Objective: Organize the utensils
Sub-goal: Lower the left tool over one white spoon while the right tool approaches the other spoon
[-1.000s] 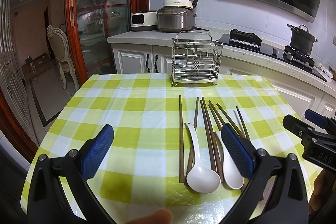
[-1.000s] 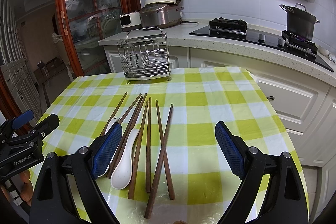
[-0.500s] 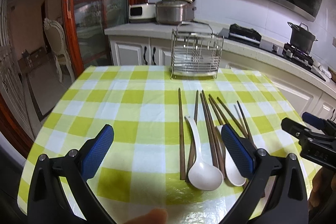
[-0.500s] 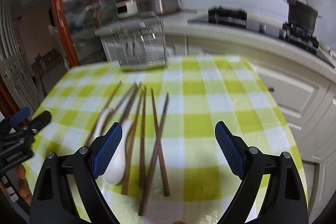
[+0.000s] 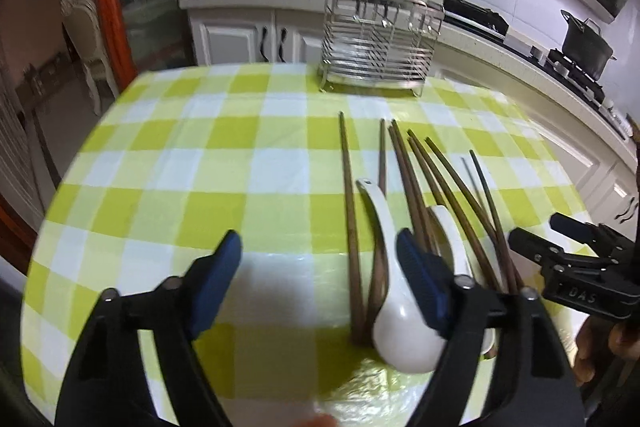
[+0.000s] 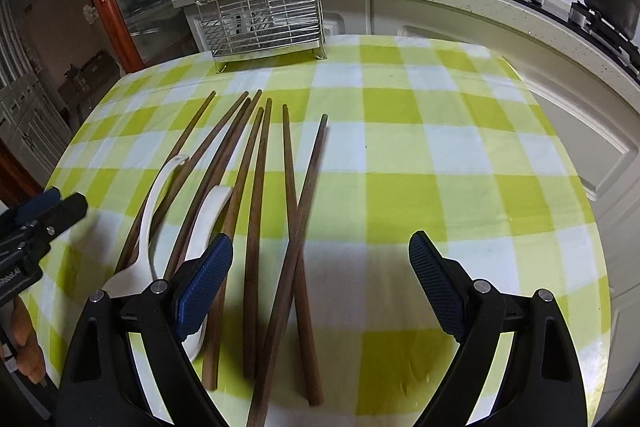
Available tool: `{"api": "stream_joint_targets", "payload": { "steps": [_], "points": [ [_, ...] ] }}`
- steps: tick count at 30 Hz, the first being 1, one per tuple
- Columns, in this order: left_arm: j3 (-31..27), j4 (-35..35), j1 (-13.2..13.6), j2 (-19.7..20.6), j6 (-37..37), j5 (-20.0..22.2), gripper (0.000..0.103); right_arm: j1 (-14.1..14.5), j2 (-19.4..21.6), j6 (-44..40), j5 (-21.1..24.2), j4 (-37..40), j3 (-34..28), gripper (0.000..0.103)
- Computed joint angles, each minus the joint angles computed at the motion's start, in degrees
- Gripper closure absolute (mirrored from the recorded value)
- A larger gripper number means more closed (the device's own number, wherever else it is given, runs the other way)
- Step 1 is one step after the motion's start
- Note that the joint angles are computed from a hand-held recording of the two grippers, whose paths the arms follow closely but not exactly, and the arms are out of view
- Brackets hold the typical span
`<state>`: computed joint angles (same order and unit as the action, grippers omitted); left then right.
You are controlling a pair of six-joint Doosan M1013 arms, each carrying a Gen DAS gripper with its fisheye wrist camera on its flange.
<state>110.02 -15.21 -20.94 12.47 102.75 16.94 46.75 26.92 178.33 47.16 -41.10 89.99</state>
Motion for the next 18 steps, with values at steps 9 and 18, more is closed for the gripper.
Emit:
{"api": "stream_joint_targets", "payload": {
  "steps": [9, 18],
  "points": [
    [-4.7, -14.5, 0.1, 4.4, 14.5, 7.6, 0.066, -0.2, 0.9, -3.5, -1.3, 0.2, -1.8, 0.026],
    [-8.7, -15.0, -0.4, 8.2, 14.5, 13.0, 0.083, -0.3, 1.1, -6.8, -2.9, 1.6, -2.4, 0.028]
  ]
}}
